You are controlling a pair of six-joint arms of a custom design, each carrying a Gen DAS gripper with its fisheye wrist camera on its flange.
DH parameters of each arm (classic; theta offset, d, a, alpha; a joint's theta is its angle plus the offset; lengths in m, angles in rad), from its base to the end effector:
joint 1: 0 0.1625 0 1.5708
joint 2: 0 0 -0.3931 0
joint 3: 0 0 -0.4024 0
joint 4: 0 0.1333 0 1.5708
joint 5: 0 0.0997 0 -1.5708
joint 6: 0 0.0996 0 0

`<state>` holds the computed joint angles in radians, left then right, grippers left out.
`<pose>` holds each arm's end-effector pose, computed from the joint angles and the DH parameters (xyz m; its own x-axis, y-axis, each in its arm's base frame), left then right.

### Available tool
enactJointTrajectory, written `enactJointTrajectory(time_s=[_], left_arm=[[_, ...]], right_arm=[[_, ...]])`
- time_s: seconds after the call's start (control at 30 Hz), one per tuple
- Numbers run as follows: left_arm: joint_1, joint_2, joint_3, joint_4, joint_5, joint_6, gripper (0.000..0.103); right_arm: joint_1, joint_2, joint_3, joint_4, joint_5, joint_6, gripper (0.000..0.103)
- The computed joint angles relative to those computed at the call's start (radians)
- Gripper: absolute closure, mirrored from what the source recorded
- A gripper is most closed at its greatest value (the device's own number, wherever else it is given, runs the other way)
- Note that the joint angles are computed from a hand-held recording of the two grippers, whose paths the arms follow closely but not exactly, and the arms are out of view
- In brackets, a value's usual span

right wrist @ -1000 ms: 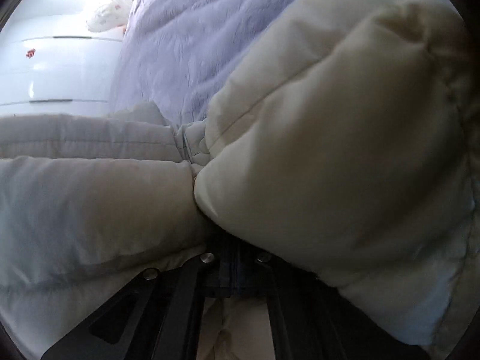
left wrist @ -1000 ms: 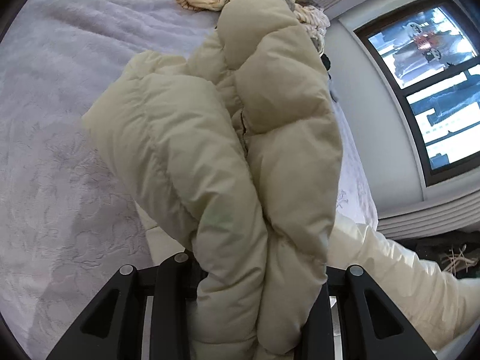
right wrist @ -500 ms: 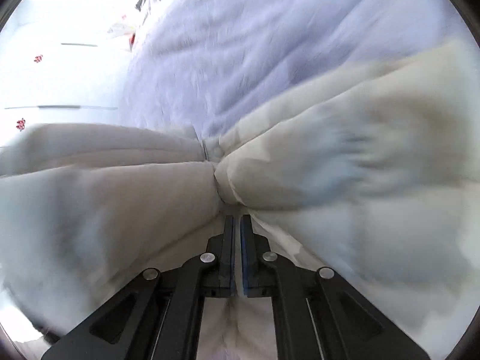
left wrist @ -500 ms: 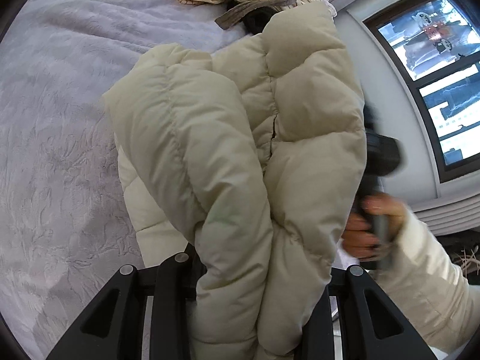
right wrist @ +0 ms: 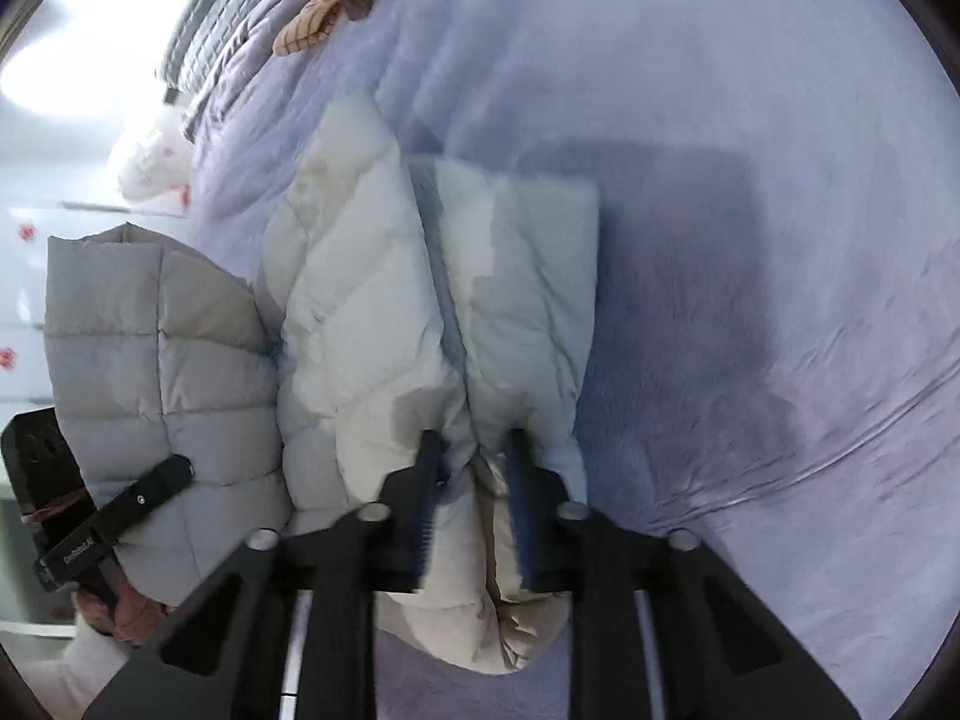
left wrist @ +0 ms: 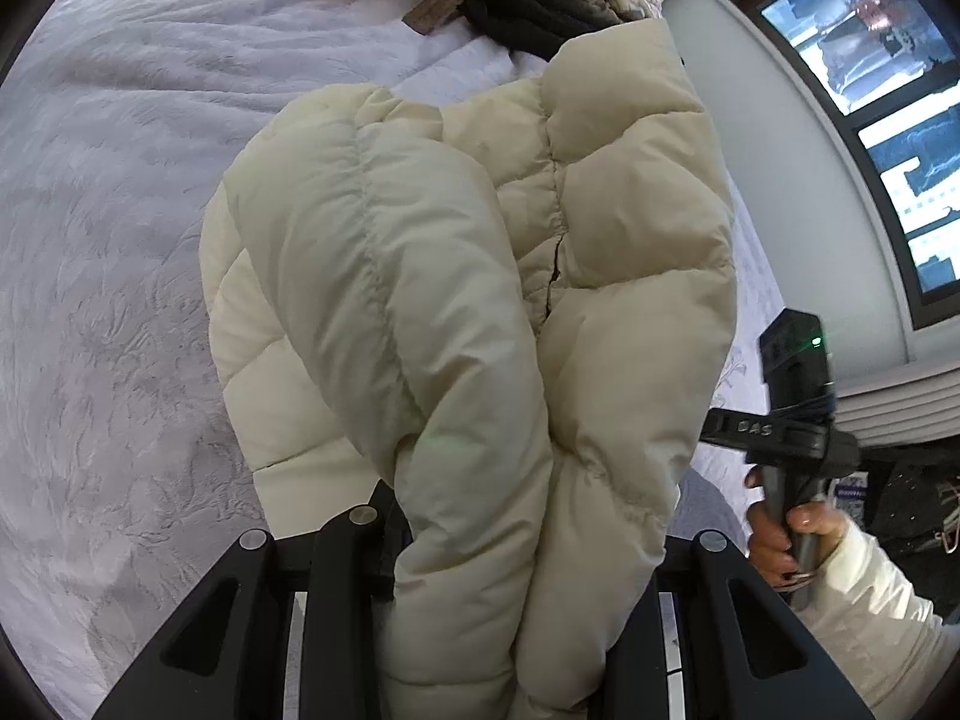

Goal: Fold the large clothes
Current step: 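Carry the lifted bundle with both grippers and lower it onto the bed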

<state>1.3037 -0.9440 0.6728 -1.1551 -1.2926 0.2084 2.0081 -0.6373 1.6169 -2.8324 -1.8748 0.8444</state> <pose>-0.0306 -0.7206 0.4795 -0.8431 0.4831 -0.2361 0.4453 0.8734 0.1971 0.3743 -0.5563 -0.0012 -0.9016 0.4322 -0.0171 0.4024 0.8236 -0.3998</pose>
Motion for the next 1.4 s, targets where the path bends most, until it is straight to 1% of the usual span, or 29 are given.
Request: enactJointTrajectory(time_s=[0.03,0.1,0.13,0.27,0.33,0.37,0.4,0.47,0.53,0.57,0.6,0.63,0.7,0.8,0.87,0.93,0.97,1.0,1.03,1.07,1.1,1.13,1.17,1.2,1.23,1.27,1.3,1.33,1.4], left_arm=[[-0.008,-0.005,0.014,-0.001,0.011,0.000,0.071],[-0.025,-0.014,0.044,-0.005,0.022,0.005,0.071],[-0.033,-0.018,0.058,-0.009,0.025,0.013,0.071],[-0.064,-0.039,0.135,-0.030,-0.004,0.037,0.070],[-0.069,-0.040,0.154,-0.026,-0.046,0.052,0.052],[-0.068,-0.036,0.158,-0.023,-0.084,0.056,0.040],[-0.067,-0.036,0.169,-0.028,-0.108,0.058,0.037],[-0.065,-0.035,0.188,-0.038,-0.141,0.079,0.037],[-0.062,-0.033,0.201,-0.043,-0.181,0.083,0.029],[-0.057,-0.034,0.208,-0.046,-0.217,0.083,0.024],[-0.055,-0.039,0.222,-0.055,-0.248,0.090,0.024],[-0.053,-0.026,0.217,-0.059,-0.262,0.097,0.024],[-0.055,-0.030,0.244,-0.072,-0.295,0.102,0.024],[-0.069,-0.063,0.325,-0.142,-0.284,0.107,0.024],[-0.072,-0.067,0.342,-0.154,-0.276,0.094,0.024],[-0.069,-0.061,0.341,-0.156,-0.273,0.085,0.024],[-0.068,-0.059,0.340,-0.158,-0.272,0.086,0.024],[-0.069,-0.058,0.342,-0.162,-0.270,0.086,0.024],[-0.067,-0.060,0.344,-0.164,-0.269,0.089,0.024],[-0.069,-0.062,0.351,-0.170,-0.269,0.092,0.024],[-0.069,-0.064,0.355,-0.173,-0.269,0.096,0.024],[-0.070,-0.066,0.362,-0.177,-0.268,0.101,0.024],[-0.070,-0.067,0.365,-0.178,-0.267,0.104,0.024],[-0.069,-0.068,0.367,-0.177,-0.268,0.108,0.024],[-0.069,-0.068,0.370,-0.177,-0.271,0.111,0.024],[-0.069,-0.067,0.368,-0.174,-0.274,0.114,0.024],[-0.068,-0.068,0.369,-0.172,-0.278,0.120,0.024],[-0.067,-0.067,0.372,-0.173,-0.280,0.125,0.024],[-0.068,-0.068,0.386,-0.181,-0.279,0.138,0.024]], right_arm=[[-0.003,0.002,0.016,-0.033,0.013,0.008,0.085],[-0.032,0.060,-0.017,-0.109,0.071,-0.011,0.086],[-0.042,0.080,-0.039,-0.119,0.093,-0.013,0.086],[-0.087,0.118,-0.019,-0.213,0.178,-0.029,0.086],[-0.099,0.130,-0.011,-0.241,0.201,-0.040,0.086],[-0.104,0.129,-0.004,-0.250,0.213,-0.049,0.086],[-0.109,0.125,0.007,-0.259,0.223,-0.055,0.086],[-0.121,0.128,0.009,-0.268,0.241,-0.064,0.086],[-0.136,0.112,0.047,-0.293,0.259,-0.075,0.089],[-0.141,0.113,0.051,-0.301,0.267,-0.078,0.089],[-0.144,0.117,0.049,-0.306,0.275,-0.081,0.089],[-0.147,0.119,0.048,-0.309,0.280,-0.083,0.089],[-0.154,0.120,0.054,-0.321,0.297,-0.088,0.089],[-0.164,0.099,0.084,-0.330,0.312,-0.088,0.089],[-0.168,0.062,0.123,-0.331,0.305,-0.082,0.089],[-0.162,0.022,0.159,-0.348,0.273,-0.083,0.084],[-0.158,-0.007,0.193,-0.380,0.254,-0.081,0.084],[-0.156,-0.033,0.231,-0.437,0.243,-0.073,0.078],[-0.159,-0.043,0.246,-0.478,0.241,-0.071,0.064],[-0.159,-0.060,0.278,-0.551,0.239,-0.070,0.058],[-0.163,-0.070,0.301,-0.617,0.261,-0.077,0.058],[-0.173,-0.070,0.312,-0.664,0.303,-0.088,0.058],[-0.181,-0.067,0.312,-0.687,0.339,-0.098,0.058],[-0.185,-0.062,0.299,-0.668,0.359,-0.115,0.063],[-0.186,-0.058,0.285,-0.635,0.365,-0.129,0.078],[-0.190,-0.046,0.255,-0.575,0.372,-0.146,0.087],[-0.196,-0.028,0.219,-0.494,0.372,-0.161,0.091],[-0.188,-0.004,0.184,-0.449,0.359,-0.159,0.091],[-0.208,0.029,0.137,-0.372,0.363,-0.173,0.091]])
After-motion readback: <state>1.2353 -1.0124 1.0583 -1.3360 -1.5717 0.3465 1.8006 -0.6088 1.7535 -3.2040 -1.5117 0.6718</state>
